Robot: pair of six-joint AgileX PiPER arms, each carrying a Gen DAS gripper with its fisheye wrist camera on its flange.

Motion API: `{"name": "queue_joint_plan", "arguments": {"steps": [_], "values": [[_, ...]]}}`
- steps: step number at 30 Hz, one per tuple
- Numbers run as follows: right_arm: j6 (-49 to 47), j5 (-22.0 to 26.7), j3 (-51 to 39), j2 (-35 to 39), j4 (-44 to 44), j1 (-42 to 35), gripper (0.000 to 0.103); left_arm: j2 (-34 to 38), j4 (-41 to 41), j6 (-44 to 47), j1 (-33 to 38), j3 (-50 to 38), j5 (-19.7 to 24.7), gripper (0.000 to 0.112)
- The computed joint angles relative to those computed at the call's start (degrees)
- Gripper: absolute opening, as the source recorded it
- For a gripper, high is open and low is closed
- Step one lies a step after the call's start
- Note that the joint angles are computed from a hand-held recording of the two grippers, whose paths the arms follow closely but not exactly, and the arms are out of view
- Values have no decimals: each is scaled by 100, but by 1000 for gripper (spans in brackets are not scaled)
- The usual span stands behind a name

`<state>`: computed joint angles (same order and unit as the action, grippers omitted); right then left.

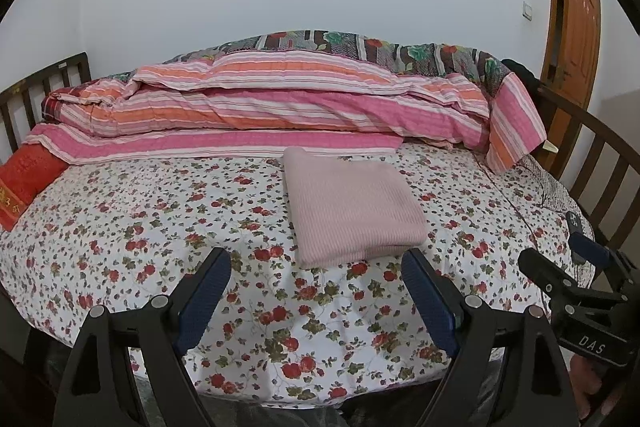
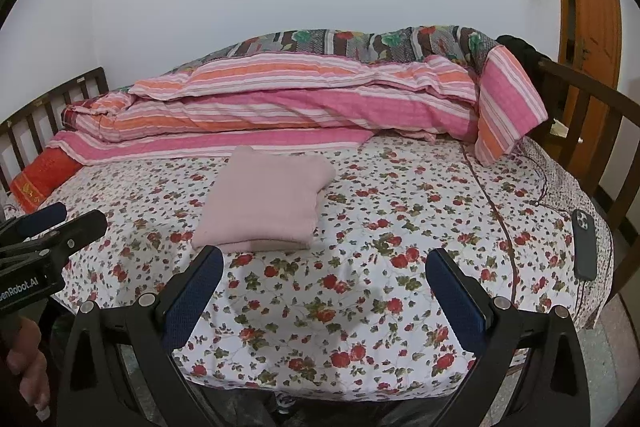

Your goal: Fold small clothes

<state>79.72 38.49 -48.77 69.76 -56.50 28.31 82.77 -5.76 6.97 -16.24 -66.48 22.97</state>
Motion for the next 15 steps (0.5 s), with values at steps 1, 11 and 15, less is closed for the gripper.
{"name": "queue_joint_plan", "arguments": {"steps": [1,11,15], "values": [[-14,-7,-9,7,20,7,100,-24,26,-45,-11,31,-12,87],[-7,26,-69,31,27,43,100,-109,208,-260,-27,83,-54,87],[-123,-36,-64,13,96,-14,100,-139,-415,210,155,54,4,88]]}}
